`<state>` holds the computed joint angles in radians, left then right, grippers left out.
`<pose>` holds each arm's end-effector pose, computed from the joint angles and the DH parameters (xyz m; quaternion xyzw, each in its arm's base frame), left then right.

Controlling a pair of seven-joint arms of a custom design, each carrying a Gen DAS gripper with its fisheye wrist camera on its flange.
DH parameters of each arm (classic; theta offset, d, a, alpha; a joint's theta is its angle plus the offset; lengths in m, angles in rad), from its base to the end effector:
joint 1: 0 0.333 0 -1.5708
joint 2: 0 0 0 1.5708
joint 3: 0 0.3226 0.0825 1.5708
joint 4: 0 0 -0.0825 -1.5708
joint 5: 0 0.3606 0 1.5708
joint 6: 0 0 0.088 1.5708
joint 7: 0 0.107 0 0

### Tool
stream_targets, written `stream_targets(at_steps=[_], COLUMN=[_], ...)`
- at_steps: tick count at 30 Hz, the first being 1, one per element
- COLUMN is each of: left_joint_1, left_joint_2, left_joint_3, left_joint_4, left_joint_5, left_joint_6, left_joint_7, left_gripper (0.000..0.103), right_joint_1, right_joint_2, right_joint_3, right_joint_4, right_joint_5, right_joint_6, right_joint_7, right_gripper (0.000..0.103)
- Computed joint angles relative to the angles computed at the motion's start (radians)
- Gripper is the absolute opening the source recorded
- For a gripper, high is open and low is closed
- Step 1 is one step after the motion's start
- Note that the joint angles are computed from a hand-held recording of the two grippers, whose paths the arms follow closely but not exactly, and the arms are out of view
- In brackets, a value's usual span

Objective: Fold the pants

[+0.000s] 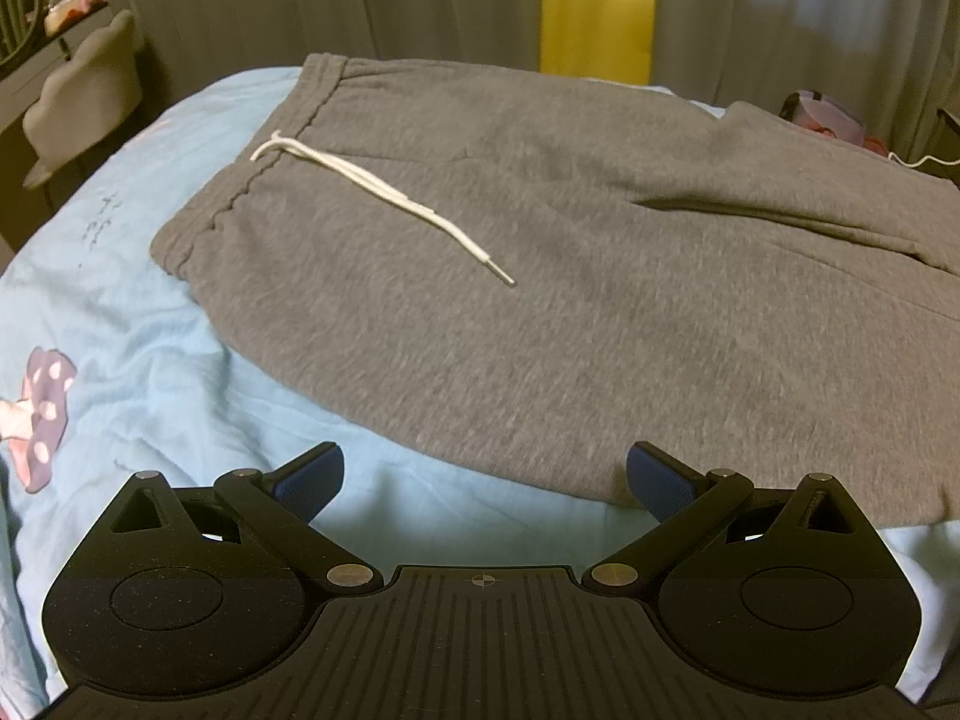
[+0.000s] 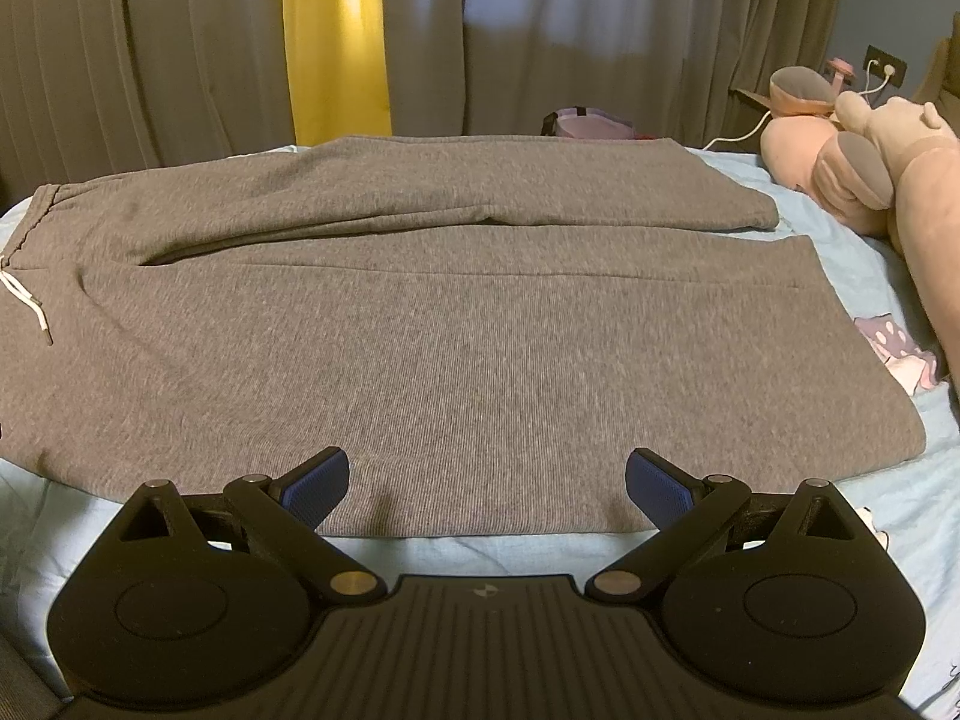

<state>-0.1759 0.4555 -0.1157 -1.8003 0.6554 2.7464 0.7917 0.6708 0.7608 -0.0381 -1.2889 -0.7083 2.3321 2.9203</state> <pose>0.6378 -0.2070 0.3658 -0.6648 0.6877 -0.1870 0.2239 0.6117 0.4451 0.3427 -0.5719 0.7546 -0.2608 0.1883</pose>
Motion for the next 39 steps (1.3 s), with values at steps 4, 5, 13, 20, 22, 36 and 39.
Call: stream_targets(at_steps=[4,5,13,20,22,36,39], left_joint_1=[0.002,0.002,-0.006,0.001,0.002,0.007,0.009], left_joint_2=[0.002,0.002,-0.002,0.001,0.002,0.001,0.004], left_joint_3=[-0.002,-0.002,0.003,-0.005,-0.006,-0.01,-0.013], left_joint_4=[0.002,0.002,0.001,0.006,0.007,0.004,0.008], left_joint_5=[-0.002,-0.003,0.011,0.0,-0.004,-0.03,-0.035], left_joint_6=[-0.001,-0.002,-0.003,-0.007,-0.007,0.001,-0.005], left_joint_7=[0.005,0.006,0.001,0.013,0.017,0.034,0.039], left_gripper=[0.103,0.103,0.103,0.103,0.103,0.103,0.103], right_joint_1=[-0.002,-0.002,-0.006,-0.011,-0.012,-0.019,-0.022], right_joint_2=[0.0,-0.001,0.0,0.003,0.005,0.015,0.019], right_joint_3=[0.001,0.001,0.004,0.006,0.006,0.009,0.01], right_joint_4=[-0.001,-0.002,-0.006,-0.004,-0.001,0.009,0.012], right_joint_5=[0.004,0.004,0.01,0.02,0.024,0.048,0.053], right_joint_6=[0.003,0.004,0.01,0.015,0.014,0.016,0.017], right_joint_7=[0.001,0.002,0.0,-0.002,-0.004,-0.022,-0.026], right_gripper=[0.099,0.099,0.099,0.099,0.099,0.099,0.099])
